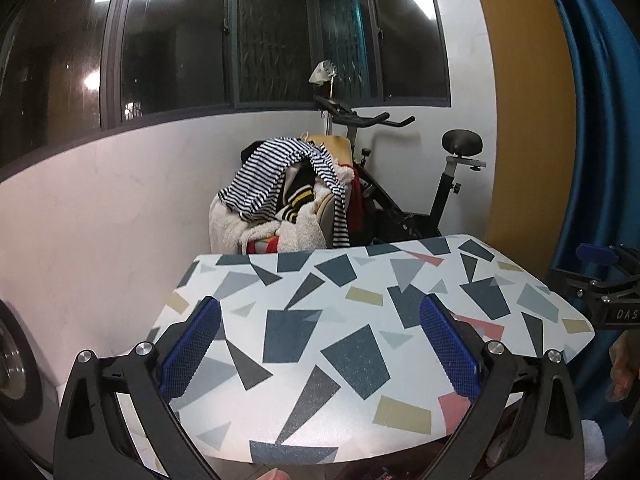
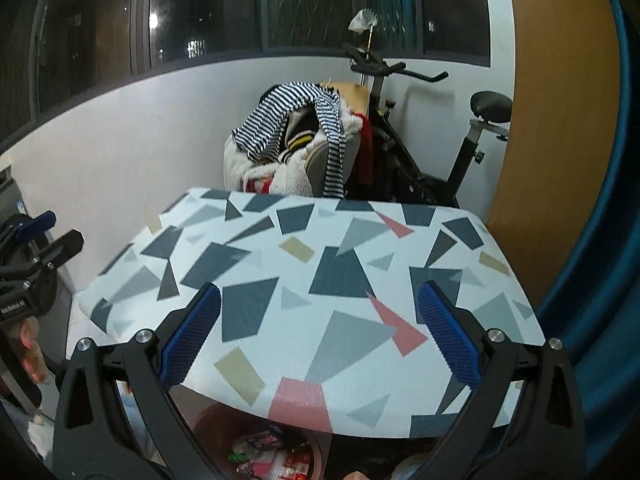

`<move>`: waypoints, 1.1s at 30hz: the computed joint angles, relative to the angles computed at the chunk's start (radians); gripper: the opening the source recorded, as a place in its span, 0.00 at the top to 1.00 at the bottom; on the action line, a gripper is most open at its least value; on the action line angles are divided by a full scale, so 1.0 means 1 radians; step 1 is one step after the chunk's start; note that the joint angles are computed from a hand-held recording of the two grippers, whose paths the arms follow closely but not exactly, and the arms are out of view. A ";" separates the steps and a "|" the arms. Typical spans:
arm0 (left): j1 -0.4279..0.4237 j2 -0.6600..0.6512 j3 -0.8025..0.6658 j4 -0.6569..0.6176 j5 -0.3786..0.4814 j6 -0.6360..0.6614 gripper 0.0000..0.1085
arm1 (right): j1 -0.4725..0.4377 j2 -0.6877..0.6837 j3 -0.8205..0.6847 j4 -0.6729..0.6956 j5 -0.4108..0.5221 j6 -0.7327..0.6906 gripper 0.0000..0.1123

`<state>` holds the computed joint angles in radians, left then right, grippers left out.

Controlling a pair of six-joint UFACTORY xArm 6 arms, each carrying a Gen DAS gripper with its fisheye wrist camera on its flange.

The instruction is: Collect trash

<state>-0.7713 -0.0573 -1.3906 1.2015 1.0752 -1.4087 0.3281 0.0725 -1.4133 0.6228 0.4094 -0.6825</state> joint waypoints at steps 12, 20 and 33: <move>-0.031 0.009 -0.025 -0.007 0.068 0.018 0.10 | -0.002 -0.029 -0.004 -0.013 0.018 0.024 0.13; -0.036 0.007 -0.026 -0.002 0.086 0.022 0.10 | 0.002 -0.033 0.001 -0.017 0.017 0.029 0.13; -0.034 -0.005 -0.019 -0.002 0.091 0.015 0.10 | 0.006 -0.038 0.005 -0.025 0.017 0.038 0.13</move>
